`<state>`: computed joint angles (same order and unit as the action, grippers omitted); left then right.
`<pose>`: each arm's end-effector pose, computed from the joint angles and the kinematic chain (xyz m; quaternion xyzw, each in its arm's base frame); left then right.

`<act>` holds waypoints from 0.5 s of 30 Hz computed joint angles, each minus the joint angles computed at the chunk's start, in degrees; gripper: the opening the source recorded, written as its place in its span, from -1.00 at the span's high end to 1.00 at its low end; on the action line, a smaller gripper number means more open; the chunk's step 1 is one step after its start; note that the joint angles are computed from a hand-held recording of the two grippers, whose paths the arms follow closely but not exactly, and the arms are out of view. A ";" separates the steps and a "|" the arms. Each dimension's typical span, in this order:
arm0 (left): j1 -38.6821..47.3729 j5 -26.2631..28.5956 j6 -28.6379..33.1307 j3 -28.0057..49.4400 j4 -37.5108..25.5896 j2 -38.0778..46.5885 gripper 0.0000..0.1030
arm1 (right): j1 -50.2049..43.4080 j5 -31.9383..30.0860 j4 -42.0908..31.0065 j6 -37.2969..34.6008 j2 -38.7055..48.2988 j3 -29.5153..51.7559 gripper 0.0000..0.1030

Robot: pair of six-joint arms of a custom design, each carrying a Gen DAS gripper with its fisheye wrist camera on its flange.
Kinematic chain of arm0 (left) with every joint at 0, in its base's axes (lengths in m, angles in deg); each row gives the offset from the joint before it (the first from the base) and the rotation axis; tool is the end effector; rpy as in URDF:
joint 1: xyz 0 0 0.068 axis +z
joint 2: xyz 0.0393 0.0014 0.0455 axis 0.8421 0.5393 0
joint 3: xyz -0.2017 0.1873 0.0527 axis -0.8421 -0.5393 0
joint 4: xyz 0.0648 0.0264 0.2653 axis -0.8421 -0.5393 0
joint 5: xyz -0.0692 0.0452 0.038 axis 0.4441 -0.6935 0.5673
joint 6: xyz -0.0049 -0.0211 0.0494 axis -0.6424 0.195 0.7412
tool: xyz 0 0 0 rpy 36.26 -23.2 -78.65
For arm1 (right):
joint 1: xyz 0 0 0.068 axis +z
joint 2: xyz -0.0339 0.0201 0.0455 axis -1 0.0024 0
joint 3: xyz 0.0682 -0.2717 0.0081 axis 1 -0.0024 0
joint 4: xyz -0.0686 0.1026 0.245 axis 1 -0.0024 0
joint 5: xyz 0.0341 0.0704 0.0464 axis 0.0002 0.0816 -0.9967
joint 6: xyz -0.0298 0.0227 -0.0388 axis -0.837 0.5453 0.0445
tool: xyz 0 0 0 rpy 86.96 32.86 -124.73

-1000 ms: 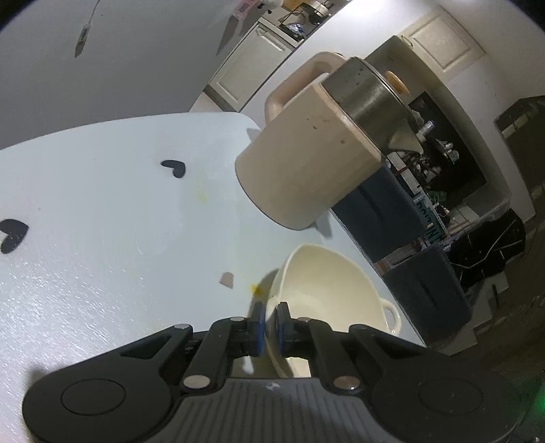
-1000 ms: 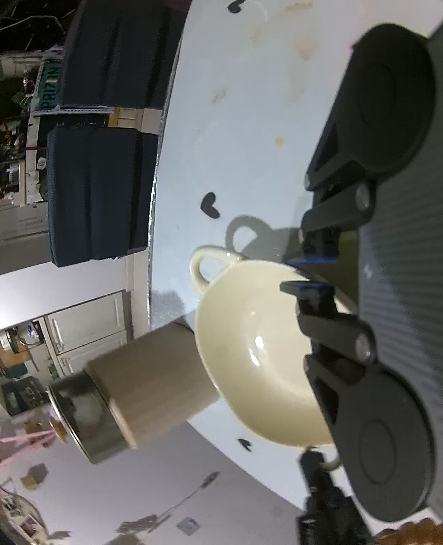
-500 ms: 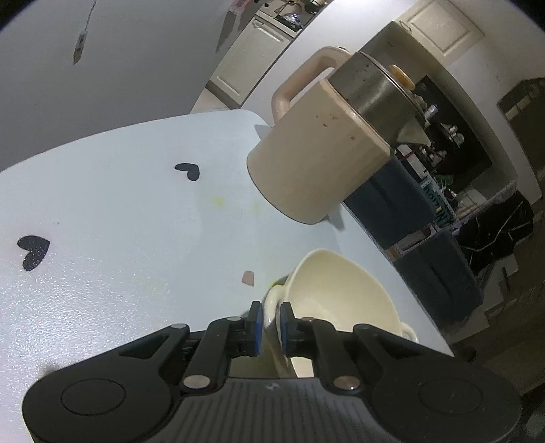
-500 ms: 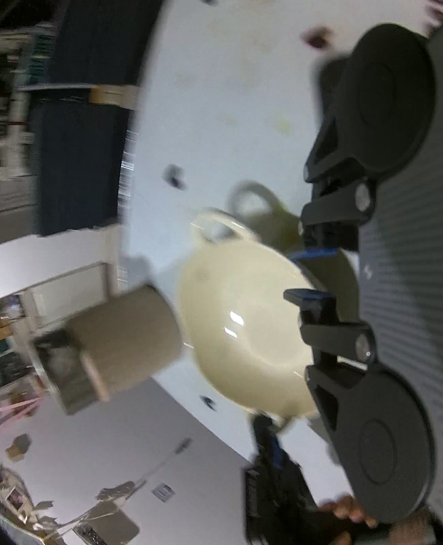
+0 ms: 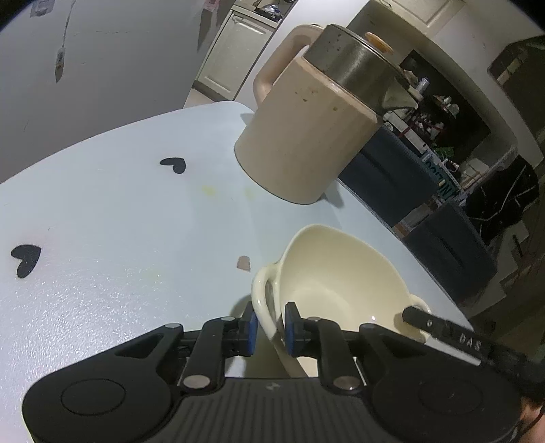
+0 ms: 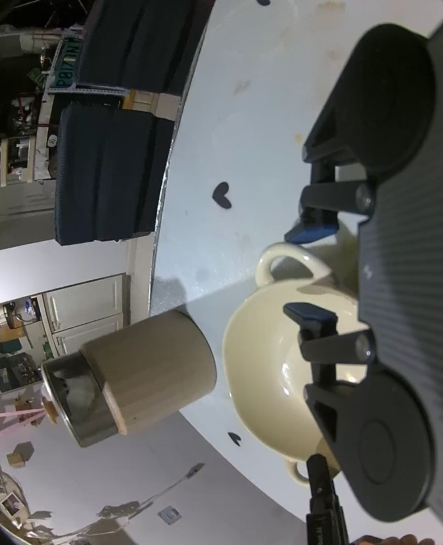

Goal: Organize plates and bowls

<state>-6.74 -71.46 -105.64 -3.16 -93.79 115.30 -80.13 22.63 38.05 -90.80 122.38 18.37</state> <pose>0.2031 -0.3602 0.0954 -0.4902 0.7804 -0.0573 0.3838 0.4252 0.0933 0.0891 -0.3817 0.8464 0.2404 0.2831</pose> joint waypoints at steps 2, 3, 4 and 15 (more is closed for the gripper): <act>0.09 0.07 0.23 1.11 -1.02 0.56 0.64 | 0.73 0.68 1.18 1.27 0.46 -0.01 0.14; 0.11 0.08 0.30 1.03 -0.92 0.54 0.64 | 1.12 0.96 1.62 2.01 0.80 0.19 0.14; 0.14 0.03 0.29 0.68 -0.50 0.41 0.64 | 1.21 1.10 1.62 2.13 0.80 0.28 0.14; 1.13 -0.24 -0.90 -1.03 0.45 0.12 0.52 | 1.74 1.50 0.62 -0.27 2.61 2.18 0.25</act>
